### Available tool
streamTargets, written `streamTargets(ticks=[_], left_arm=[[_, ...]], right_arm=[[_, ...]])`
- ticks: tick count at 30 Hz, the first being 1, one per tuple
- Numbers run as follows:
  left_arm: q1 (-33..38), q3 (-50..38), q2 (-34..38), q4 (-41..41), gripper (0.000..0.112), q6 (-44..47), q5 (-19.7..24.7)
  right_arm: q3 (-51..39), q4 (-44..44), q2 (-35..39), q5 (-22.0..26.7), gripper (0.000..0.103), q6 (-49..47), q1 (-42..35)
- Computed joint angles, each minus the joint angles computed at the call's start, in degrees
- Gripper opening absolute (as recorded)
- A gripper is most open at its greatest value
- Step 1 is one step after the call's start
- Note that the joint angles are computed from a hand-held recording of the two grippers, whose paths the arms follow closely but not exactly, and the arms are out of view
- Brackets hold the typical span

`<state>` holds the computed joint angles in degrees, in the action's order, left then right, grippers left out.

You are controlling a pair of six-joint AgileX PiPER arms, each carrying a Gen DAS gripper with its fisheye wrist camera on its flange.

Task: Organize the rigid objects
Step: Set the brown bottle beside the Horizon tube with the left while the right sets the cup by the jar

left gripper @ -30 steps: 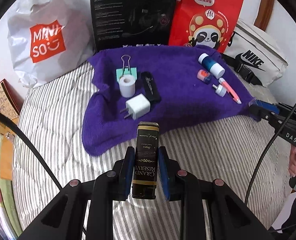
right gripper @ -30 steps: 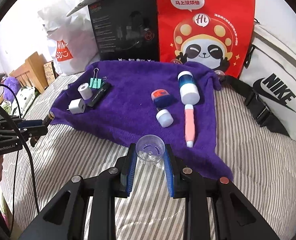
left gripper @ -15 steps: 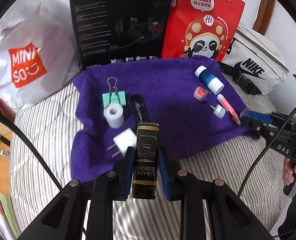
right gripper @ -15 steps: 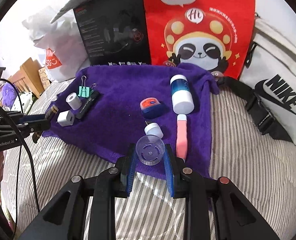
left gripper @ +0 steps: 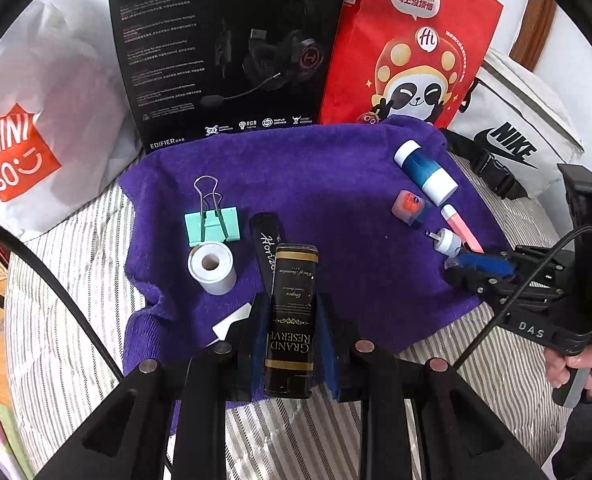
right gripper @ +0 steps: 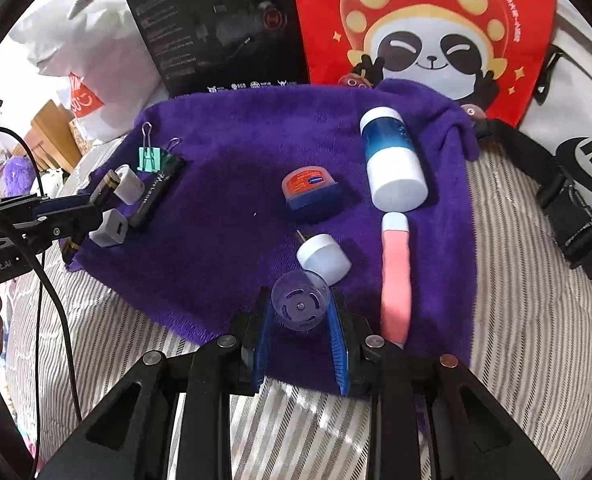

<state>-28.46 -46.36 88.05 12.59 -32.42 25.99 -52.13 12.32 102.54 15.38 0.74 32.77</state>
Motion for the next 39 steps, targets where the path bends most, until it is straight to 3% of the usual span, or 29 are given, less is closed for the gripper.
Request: streamTargets(ticks=[12, 17, 19, 21, 24, 27, 39], left_arm=[[1.1, -3.0, 5.9, -5.0, 0.023, 5.8, -1.4], [0.9, -4.4, 8.2, -6.5, 0.023, 7.4, -1.5], [0.7, -5.1, 9.2, -6.6, 0.023, 7.4, -1.4], [0.7, -5.5, 10.1, -6.7, 0.023, 7.5, -1.6], [1.1, -5.9, 10.8, -9.4, 0.023, 10.1, -2.3], [1.5, -7.0, 11.9, -11.3, 0.023, 12.3, -2.1], [-2.1, -8.8, 15.1, -0.6, 0.025, 0.4, -1.2]], right_arm=[[-1.1, -6.3, 1.7, -1.2, 0.027, 5.0, 0.7], [-1.0, 6.7, 1.5, -0.6, 0.040, -8.2, -0.9], [-0.7, 3.9, 1.0, -0.4, 0.048, -5.3, -0.6], [0.0, -1.4, 0.1, -0.8, 0.049, -0.1, -0.1], [1.0, 1.7, -1.5, 0.0, 0.049, -2.8, -1.0], [3.0, -1.5, -4.3, -0.2, 0.049, 0.7, -1.2], [11.2, 2.1, -13.3, -1.9, 0.049, -0.1, -2.8]])
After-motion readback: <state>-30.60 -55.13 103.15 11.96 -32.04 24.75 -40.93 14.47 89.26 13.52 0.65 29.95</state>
